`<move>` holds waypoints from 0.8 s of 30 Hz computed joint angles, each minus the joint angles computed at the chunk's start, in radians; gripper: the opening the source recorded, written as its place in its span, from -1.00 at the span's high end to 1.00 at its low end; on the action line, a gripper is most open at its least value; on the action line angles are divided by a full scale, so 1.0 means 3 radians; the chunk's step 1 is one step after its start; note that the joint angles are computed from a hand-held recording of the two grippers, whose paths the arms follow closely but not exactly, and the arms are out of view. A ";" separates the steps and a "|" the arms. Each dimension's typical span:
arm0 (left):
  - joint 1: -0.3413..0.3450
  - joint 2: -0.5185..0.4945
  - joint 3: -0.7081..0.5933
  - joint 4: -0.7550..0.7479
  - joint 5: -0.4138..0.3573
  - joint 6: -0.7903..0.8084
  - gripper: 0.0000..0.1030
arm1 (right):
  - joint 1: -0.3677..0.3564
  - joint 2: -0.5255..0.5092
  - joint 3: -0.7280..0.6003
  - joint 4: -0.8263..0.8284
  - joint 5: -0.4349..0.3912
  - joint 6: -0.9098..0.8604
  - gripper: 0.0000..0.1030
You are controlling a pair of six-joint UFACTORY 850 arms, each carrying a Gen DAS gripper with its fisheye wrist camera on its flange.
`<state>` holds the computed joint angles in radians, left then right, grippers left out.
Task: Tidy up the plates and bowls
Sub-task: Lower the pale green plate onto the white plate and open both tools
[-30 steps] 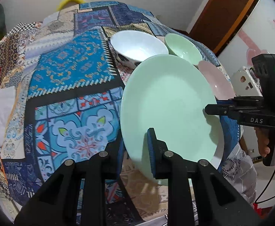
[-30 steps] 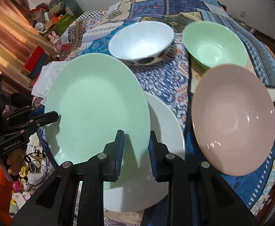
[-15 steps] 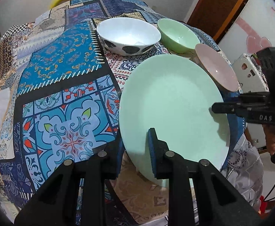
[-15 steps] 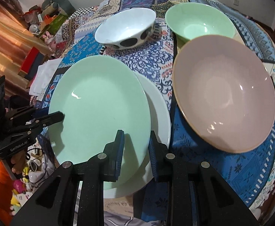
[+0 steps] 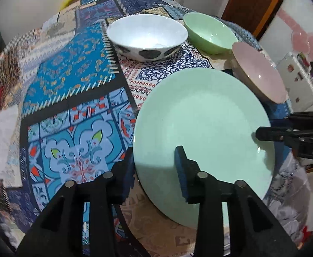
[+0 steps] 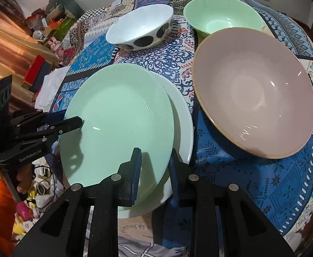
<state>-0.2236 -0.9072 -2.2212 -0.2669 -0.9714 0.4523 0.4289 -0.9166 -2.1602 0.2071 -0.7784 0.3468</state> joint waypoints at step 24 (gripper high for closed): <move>0.0007 0.0327 0.0120 -0.0592 0.0333 0.0527 -0.26 | 0.0058 0.0611 0.0792 -0.0728 0.0701 0.0452 0.50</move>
